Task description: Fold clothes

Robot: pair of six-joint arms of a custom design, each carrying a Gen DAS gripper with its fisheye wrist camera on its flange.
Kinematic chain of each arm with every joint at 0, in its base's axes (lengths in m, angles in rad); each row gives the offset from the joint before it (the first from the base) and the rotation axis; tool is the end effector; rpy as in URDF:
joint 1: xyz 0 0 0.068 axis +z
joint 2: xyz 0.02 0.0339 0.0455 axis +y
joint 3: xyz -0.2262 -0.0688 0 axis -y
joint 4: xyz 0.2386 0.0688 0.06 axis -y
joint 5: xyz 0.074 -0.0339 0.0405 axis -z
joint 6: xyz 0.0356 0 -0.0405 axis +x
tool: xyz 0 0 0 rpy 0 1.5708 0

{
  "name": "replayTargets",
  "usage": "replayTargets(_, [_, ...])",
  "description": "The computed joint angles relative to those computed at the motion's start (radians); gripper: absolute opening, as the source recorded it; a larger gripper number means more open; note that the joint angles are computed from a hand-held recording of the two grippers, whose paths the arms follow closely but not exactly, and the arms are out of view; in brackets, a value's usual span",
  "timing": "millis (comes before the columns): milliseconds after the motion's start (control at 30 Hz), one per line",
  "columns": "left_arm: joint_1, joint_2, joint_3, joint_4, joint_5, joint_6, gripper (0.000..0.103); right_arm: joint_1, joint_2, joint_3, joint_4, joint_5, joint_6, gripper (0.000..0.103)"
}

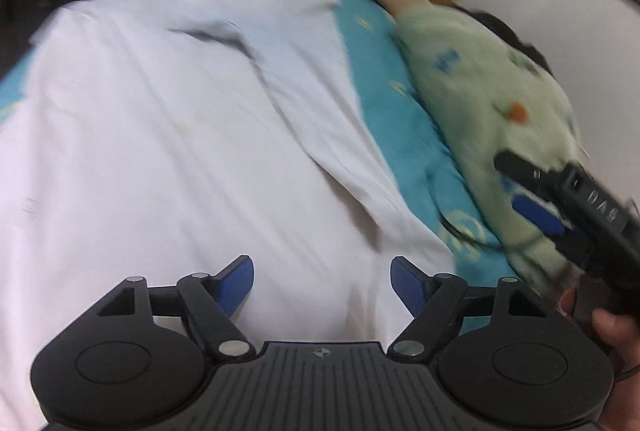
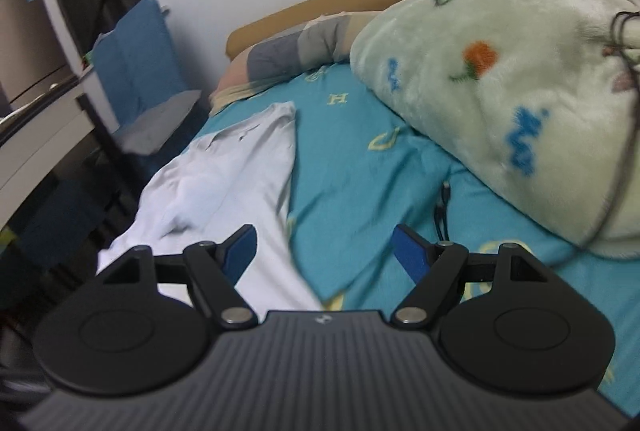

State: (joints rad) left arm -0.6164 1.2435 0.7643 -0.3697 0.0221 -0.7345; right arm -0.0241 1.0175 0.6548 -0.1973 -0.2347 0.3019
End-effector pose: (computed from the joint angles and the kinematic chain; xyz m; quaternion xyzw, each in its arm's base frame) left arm 0.2110 -0.1504 0.1887 -0.0513 0.9341 -0.2289 0.2691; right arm 0.2377 0.0026 0.2197 0.0851 0.8666 0.1680 0.4620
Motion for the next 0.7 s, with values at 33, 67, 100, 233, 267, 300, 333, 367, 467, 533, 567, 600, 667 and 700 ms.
replayTargets(33, [-0.018,0.014,-0.005,0.024,0.007,0.017,0.076,-0.015,-0.068,-0.023,-0.037,-0.021,0.006,0.076])
replayTargets(67, [-0.037,0.028,-0.01,0.048,0.014,0.033,0.075,-0.032,-0.137,-0.042,-0.079,-0.043,0.012,0.076])
replayTargets(100, [-0.059,0.031,-0.024,0.07,0.012,0.035,0.073,-0.045,-0.206,-0.066,-0.117,-0.05,0.02,0.076])
replayTargets(233, [-0.064,0.101,-0.048,0.162,0.102,0.044,0.046,-0.104,-0.395,-0.129,-0.256,-0.079,0.049,0.077])
replayTargets(267, [-0.061,0.108,-0.058,0.189,0.124,0.049,0.041,-0.121,-0.419,-0.136,-0.275,-0.091,0.062,0.077])
replayTargets(300, [-0.059,0.116,-0.068,0.215,0.146,0.053,0.039,-0.135,-0.434,-0.142,-0.276,-0.099,0.075,0.077])
replayTargets(333, [-0.062,0.129,-0.069,0.222,0.152,0.057,0.035,-0.141,-0.435,-0.142,-0.27,-0.098,0.085,0.077])
replayTargets(367, [-0.066,0.142,-0.07,0.229,0.158,0.06,0.033,-0.143,-0.418,-0.14,-0.259,-0.095,0.091,0.077])
replayTargets(467, [-0.075,0.183,-0.071,0.25,0.176,0.07,0.033,-0.116,-0.335,-0.125,-0.242,-0.062,0.098,0.077])
replayTargets(533, [-0.076,0.198,-0.078,0.272,0.185,0.064,0.03,-0.09,-0.292,-0.114,-0.237,-0.028,0.095,0.077])
replayTargets(567, [-0.076,0.197,-0.082,0.283,0.188,0.06,0.027,-0.073,-0.281,-0.11,-0.236,-0.006,0.091,0.077])
replayTargets(600, [-0.076,0.196,-0.085,0.293,0.19,0.057,0.023,-0.068,-0.282,-0.112,-0.232,-0.008,0.087,0.077])
replayTargets(667, [-0.078,0.195,-0.082,0.287,0.184,0.054,0.007,-0.062,-0.281,-0.117,-0.226,-0.009,0.079,0.077])
replayTargets(700, [-0.08,0.192,-0.082,0.281,0.178,0.053,0.006,-0.058,-0.276,-0.117,-0.225,-0.003,0.077,0.077])
